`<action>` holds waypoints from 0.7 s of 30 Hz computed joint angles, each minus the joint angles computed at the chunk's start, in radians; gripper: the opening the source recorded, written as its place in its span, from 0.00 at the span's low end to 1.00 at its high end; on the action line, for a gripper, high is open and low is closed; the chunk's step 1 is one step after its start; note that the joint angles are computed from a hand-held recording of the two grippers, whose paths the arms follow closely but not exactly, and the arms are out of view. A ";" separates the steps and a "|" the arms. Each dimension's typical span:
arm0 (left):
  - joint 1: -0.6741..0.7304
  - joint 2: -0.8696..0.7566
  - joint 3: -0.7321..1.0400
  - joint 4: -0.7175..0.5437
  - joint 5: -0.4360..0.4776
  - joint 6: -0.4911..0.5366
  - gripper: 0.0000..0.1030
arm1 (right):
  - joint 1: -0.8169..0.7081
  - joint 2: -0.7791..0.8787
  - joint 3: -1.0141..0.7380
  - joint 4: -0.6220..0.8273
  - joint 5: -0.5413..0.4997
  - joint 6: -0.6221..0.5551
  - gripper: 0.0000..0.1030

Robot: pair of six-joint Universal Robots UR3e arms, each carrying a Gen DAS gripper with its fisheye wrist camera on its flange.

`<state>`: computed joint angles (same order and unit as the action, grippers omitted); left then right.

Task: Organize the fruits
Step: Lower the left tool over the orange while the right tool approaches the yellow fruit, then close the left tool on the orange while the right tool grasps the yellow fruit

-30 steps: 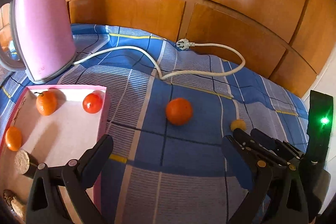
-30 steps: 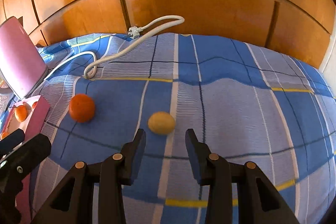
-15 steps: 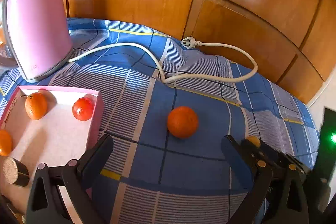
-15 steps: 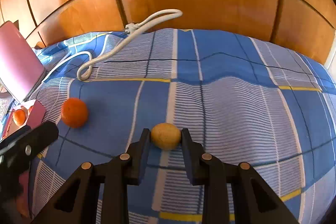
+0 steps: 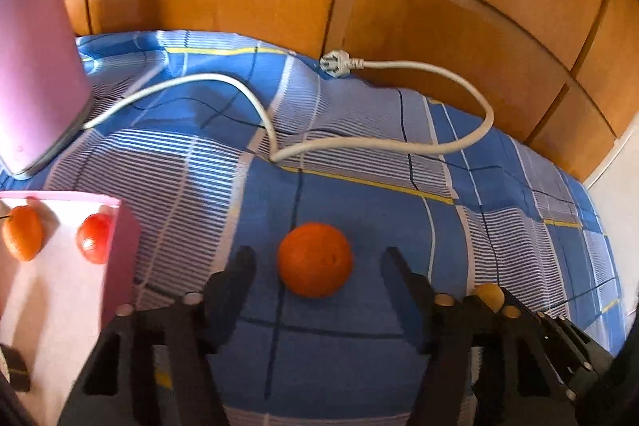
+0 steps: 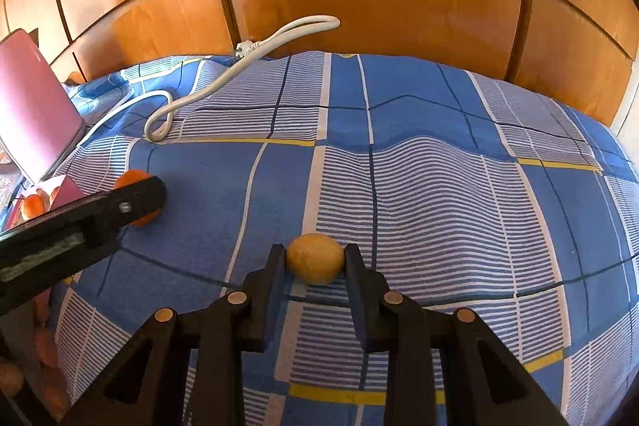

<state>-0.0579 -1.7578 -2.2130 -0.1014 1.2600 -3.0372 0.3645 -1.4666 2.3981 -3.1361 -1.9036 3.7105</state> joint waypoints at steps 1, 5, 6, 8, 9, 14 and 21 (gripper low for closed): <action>-0.004 -0.017 0.018 -0.011 0.000 -0.002 0.53 | 0.001 0.000 0.002 -0.003 -0.002 0.002 0.29; -0.013 -0.058 0.040 0.018 0.012 -0.010 0.48 | 0.001 0.002 0.003 -0.003 -0.003 0.005 0.29; -0.013 -0.060 0.039 0.025 0.018 -0.017 0.42 | 0.002 0.003 0.001 0.000 -0.004 0.005 0.29; 0.002 -0.054 0.026 0.034 0.008 -0.014 0.37 | 0.004 0.002 0.001 -0.002 -0.005 0.006 0.29; 0.012 -0.042 0.021 0.020 -0.005 -0.003 0.37 | 0.001 0.001 0.005 -0.009 -0.001 0.005 0.29; 0.044 0.051 -0.066 -0.009 -0.029 0.045 0.37 | 0.008 -0.028 0.004 0.037 0.002 0.011 0.29; 0.135 0.335 -0.388 0.036 -0.078 0.101 0.37 | 0.063 -0.122 0.055 0.116 -0.020 0.053 0.29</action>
